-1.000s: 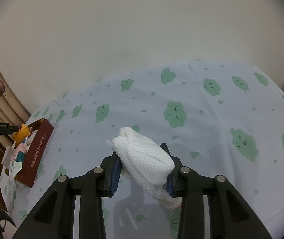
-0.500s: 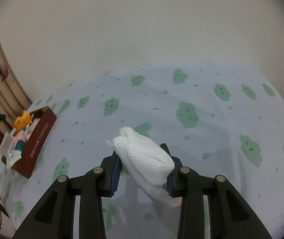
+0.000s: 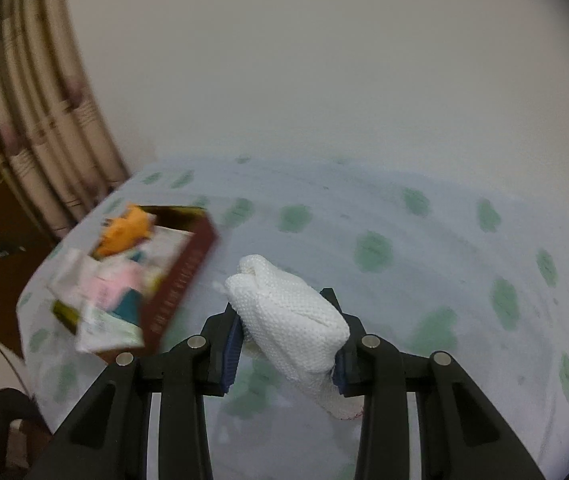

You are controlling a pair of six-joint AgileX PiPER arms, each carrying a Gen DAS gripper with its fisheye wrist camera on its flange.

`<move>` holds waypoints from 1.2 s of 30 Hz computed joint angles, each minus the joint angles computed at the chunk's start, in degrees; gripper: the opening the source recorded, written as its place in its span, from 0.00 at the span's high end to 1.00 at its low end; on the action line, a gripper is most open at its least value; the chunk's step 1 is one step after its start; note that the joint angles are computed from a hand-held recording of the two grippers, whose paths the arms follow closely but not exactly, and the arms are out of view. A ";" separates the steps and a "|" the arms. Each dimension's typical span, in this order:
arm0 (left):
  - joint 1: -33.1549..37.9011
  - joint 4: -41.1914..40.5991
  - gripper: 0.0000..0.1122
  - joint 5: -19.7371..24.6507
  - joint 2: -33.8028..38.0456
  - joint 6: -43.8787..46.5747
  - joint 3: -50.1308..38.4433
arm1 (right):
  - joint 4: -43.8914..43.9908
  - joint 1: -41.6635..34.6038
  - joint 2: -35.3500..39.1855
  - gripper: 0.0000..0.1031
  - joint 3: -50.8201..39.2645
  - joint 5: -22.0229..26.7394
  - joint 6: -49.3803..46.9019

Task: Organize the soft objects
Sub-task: 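Carry the white cloth into the tin and open the right gripper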

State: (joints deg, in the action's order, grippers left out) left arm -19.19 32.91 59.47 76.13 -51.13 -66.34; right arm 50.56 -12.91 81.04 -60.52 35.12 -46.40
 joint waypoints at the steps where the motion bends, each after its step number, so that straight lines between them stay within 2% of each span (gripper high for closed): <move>1: 0.18 0.38 0.54 -0.40 -0.56 -0.79 1.09 | -1.45 2.26 0.87 0.67 -2.13 0.05 2.36; 7: 0.96 2.61 0.54 -2.29 -1.91 -3.42 5.08 | -11.15 13.02 7.29 0.67 -14.12 0.19 14.98; 11: 2.07 3.36 0.54 -4.24 -3.43 -5.31 7.80 | -20.09 18.85 14.50 0.67 -24.53 1.29 25.47; 17: 5.24 5.09 0.54 -7.26 -4.90 -7.63 11.50 | -37.04 24.99 24.22 0.65 -37.29 3.18 42.27; 21: 8.99 3.70 0.54 -11.17 -6.45 -7.08 13.93 | -42.59 26.58 30.27 0.64 -45.66 6.86 48.10; 25: 12.83 0.75 0.54 -15.70 -7.57 -5.46 16.02 | -45.06 27.64 35.65 0.64 -53.17 10.87 53.15; 31: 12.09 2.59 0.54 -15.47 -6.30 -6.42 16.33 | -46.28 28.58 38.91 0.57 -56.64 12.23 56.24; 36: 9.43 4.45 0.54 -15.63 -6.36 -7.19 16.76 | -38.21 27.52 38.28 0.35 -54.35 10.77 53.85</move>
State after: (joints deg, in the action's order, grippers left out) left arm -9.76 37.36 43.84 69.77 -58.31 -49.58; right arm 12.35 14.61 119.32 -114.87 45.88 7.45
